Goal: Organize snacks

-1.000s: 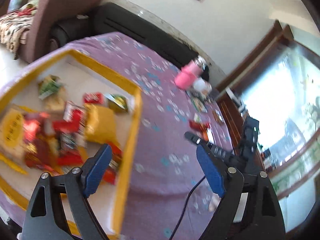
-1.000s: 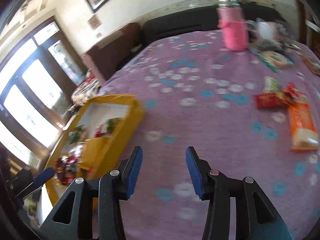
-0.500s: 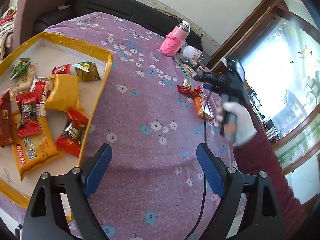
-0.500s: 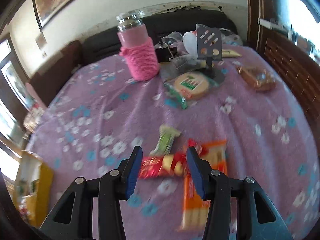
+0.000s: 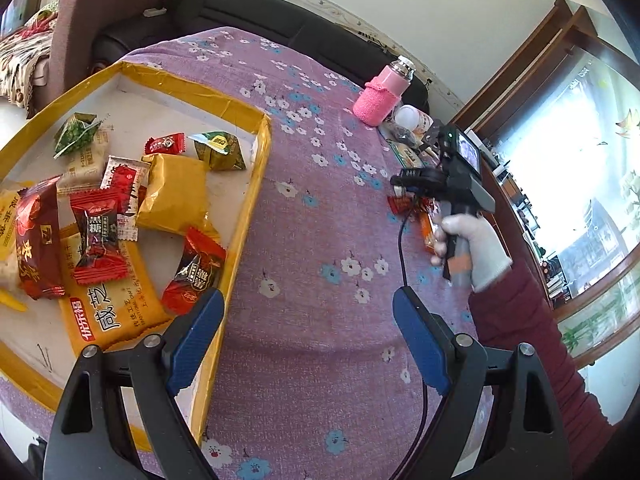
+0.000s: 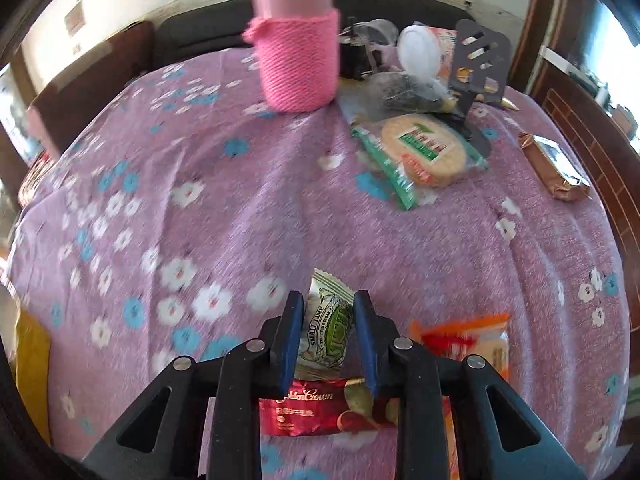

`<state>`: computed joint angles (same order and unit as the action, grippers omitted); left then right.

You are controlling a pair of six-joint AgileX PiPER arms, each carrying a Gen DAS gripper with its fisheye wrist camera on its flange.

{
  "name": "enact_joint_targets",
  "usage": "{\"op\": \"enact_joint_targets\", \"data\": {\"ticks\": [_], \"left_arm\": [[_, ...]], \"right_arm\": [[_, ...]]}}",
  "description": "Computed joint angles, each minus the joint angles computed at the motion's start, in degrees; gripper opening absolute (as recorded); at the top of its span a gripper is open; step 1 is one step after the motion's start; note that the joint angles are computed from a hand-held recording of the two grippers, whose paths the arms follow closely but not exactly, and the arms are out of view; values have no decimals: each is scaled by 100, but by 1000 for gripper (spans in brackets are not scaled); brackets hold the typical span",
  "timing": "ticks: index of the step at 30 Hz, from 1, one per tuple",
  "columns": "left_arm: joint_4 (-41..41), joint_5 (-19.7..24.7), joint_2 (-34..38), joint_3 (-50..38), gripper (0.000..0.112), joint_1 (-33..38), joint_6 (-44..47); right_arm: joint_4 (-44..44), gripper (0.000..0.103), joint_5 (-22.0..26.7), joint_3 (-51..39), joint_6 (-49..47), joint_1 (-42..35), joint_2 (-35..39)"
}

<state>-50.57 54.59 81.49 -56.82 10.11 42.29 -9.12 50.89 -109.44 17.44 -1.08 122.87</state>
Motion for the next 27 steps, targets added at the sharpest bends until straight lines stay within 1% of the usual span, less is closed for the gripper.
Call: {"op": "enact_joint_targets", "data": {"ticks": [2, 6, 9, 10, 12, 14, 16, 17, 18, 23, 27], "left_arm": [[-18, -8, -42, 4, 87, 62, 2], [-8, -36, -98, 15, 87, 137, -33], [16, -77, -169, 71, 87, 119, -76], [22, -82, -189, 89, 87, 102, -84], [70, -135, -247, 125, 87, 24, -128], [135, -184, -310, 154, 87, -64, -175], [194, -190, -335, 153, 87, -119, -219], [244, -186, -347, 138, 87, -152, -267], [301, -185, -362, 117, 87, -189, -325], [260, -223, -417, 113, 87, -220, -308], [367, -274, -285, 91, 87, -447, -456]], "right_arm": [[276, 26, -139, 505, -258, 45, -317], [1699, 26, -159, 1406, -1374, 100, -922], [2719, 28, -83, 1960, -2220, 190, -1281], [3214, 29, 26, 2166, -2631, 214, -1384], [3909, 29, 115, 2548, -3207, 269, -1580], [4057, 29, -77, 2861, -3390, 353, -1827], [4195, 35, -396, 3208, -3587, 334, -2169], [4359, 42, -448, 3329, -3774, 221, -2282], [4519, 45, -454, 3354, -3927, 94, -2335], [4938, 46, -521, 3543, -4266, -585, -2612], [5414, 48, -439, 3412, -4480, -1253, -2472]]}}
